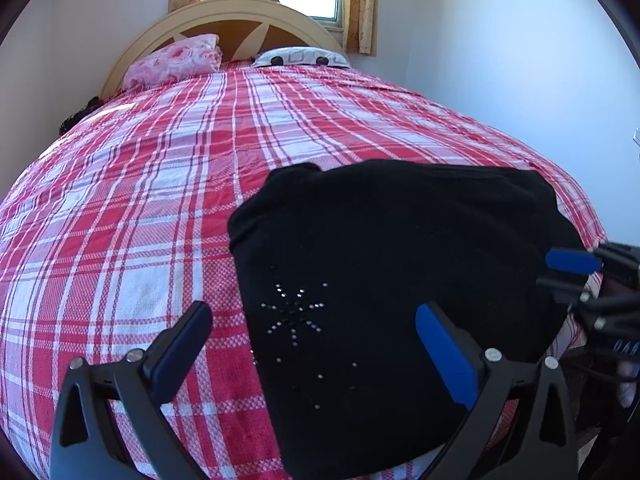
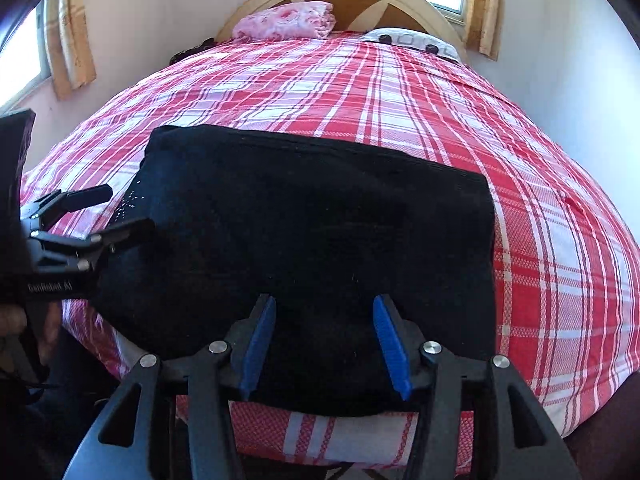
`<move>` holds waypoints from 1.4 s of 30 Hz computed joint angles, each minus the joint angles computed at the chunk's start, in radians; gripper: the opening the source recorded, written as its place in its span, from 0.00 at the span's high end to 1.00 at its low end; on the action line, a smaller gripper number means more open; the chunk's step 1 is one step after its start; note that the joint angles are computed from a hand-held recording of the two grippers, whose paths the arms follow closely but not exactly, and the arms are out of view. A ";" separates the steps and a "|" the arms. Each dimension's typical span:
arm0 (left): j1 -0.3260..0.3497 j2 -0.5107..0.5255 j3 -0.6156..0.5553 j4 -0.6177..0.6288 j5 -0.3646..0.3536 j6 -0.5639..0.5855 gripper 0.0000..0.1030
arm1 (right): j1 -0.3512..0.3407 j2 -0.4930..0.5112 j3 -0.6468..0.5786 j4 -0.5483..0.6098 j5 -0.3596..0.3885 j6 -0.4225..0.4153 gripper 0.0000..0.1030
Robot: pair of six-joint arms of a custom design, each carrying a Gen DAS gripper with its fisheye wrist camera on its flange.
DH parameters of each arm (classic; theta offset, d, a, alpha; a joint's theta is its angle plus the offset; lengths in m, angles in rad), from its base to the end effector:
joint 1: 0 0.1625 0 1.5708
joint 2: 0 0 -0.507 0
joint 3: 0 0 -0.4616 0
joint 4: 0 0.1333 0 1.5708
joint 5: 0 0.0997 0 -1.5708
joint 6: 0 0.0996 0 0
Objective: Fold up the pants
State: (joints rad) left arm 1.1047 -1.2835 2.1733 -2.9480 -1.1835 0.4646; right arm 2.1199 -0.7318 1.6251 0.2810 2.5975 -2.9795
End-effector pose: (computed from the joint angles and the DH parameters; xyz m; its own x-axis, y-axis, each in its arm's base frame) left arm -0.1015 -0.5820 0.2553 -0.6326 0.5844 -0.5082 0.7612 0.5900 -0.2692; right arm 0.3513 -0.4820 0.0556 -0.6836 0.1385 0.7166 -0.3760 0.7746 -0.5085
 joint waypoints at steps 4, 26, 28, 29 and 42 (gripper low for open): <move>-0.009 -0.011 0.023 -0.024 -0.003 0.026 0.00 | 0.014 -0.101 0.087 -0.213 0.059 -0.074 0.49; -0.107 0.074 -0.082 -0.007 -0.054 0.144 0.00 | -0.065 -0.219 0.198 -0.355 0.024 -0.067 0.90; -0.117 0.109 -0.137 0.048 -0.099 0.155 0.00 | -0.055 -0.222 0.204 -0.341 0.041 -0.011 0.83; -0.124 0.127 -0.165 0.087 -0.113 0.154 0.00 | -0.050 -0.227 0.215 -0.349 0.046 0.010 0.80; -0.160 0.313 -0.406 0.673 -0.291 0.091 0.32 | -0.043 -0.290 0.352 -0.433 -0.093 0.121 0.74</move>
State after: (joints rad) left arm 0.9443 -0.9707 1.7677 -2.2750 -1.4743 0.5552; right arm 2.0767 -1.0220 1.9774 -0.1521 2.5048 -2.8580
